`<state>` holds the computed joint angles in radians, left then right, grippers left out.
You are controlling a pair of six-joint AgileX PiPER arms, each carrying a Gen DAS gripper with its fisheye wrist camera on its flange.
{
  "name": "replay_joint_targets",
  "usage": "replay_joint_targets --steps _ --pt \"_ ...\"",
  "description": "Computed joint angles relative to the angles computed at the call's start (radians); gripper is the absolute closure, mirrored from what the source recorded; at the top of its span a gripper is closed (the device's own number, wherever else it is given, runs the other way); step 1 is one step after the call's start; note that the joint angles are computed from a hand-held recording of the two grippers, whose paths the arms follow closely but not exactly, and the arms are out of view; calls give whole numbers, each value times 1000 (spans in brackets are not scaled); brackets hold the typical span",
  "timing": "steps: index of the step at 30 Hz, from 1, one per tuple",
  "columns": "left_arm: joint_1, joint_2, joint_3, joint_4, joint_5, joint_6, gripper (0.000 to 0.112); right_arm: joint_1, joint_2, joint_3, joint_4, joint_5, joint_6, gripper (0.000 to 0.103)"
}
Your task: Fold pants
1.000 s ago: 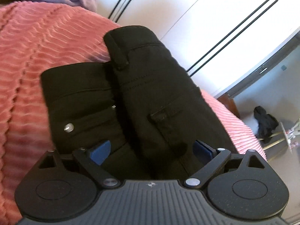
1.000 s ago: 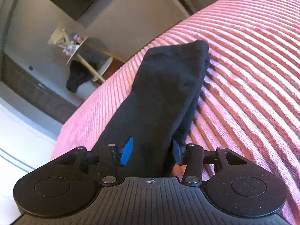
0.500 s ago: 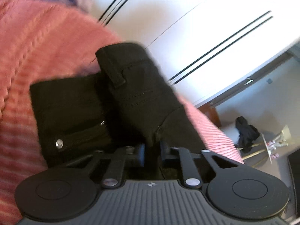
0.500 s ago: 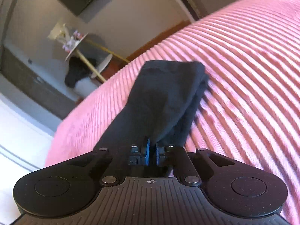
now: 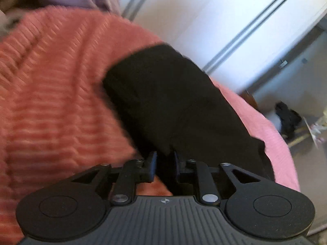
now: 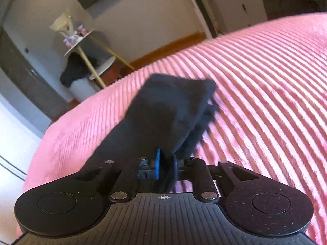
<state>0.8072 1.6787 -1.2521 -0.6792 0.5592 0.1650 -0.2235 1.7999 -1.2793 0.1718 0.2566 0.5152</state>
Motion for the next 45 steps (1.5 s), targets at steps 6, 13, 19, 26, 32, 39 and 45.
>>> replay_joint_targets --steps 6,13,19,26,32,39,45 --pt "-119 -65 -45 448 -127 -314 31 46 24 -73 -184 23 99 94" --pt "-338 52 -214 525 -103 -291 26 175 104 -286 -713 263 379 95" --pt "-522 307 -485 628 -4 -314 26 288 87 -231 -1185 572 979 54" --pt "-684 635 -921 964 200 -412 33 422 48 -133 -1012 172 860 54" --pt "-669 742 -981 1117 153 -510 13 448 146 -115 -779 13 432 56" --pt "-688 503 -593 1262 -36 -706 14 274 60 -3 -634 -110 389 55" --pt "-665 235 -248 717 -170 -305 14 80 22 94 -753 -167 615 83"
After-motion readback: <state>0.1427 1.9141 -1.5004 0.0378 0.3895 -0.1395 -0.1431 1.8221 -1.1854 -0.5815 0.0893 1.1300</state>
